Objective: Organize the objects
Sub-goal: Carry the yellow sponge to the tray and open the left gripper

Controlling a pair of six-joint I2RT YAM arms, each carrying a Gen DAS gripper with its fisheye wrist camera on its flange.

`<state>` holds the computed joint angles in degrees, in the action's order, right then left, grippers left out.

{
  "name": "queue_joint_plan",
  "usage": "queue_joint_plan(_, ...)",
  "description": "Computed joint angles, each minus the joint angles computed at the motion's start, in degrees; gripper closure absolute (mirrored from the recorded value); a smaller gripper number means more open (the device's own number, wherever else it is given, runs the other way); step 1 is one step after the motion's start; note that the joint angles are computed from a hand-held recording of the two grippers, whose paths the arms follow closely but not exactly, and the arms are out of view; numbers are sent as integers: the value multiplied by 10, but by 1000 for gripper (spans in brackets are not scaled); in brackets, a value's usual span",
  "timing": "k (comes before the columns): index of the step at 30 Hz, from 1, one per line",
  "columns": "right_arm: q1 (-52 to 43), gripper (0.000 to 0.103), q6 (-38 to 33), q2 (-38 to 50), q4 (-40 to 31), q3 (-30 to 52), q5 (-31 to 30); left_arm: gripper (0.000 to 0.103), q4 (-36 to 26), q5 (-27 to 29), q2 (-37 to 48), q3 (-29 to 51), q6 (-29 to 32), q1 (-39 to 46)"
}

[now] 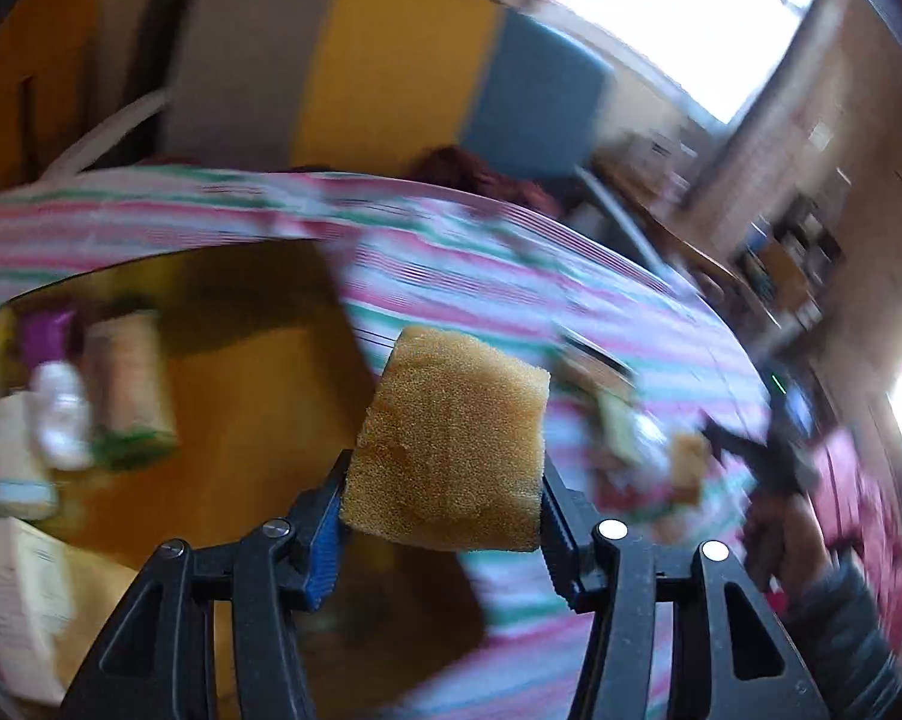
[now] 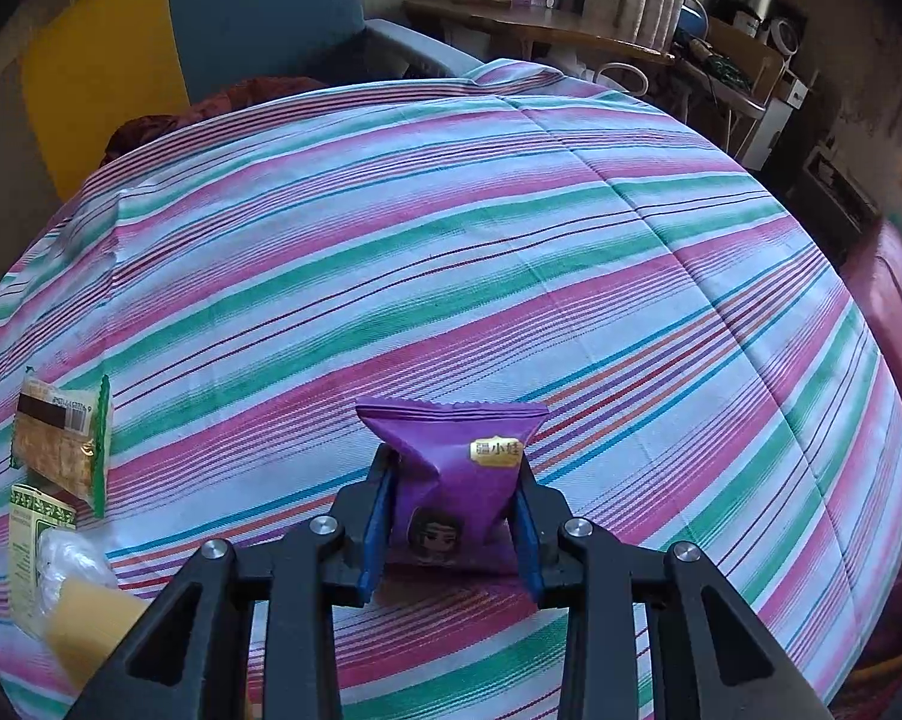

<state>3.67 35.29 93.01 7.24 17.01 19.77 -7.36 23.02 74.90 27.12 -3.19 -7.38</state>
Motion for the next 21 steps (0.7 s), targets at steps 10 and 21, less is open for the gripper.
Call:
queue_joint_plan(10,11,68,1,7,-9,8,12,48,22,15,261,159,-25,133)
queue_joint_plan(21,19,68,-3,11,-20,15,22,46,9,-48,399,281,-100,105)
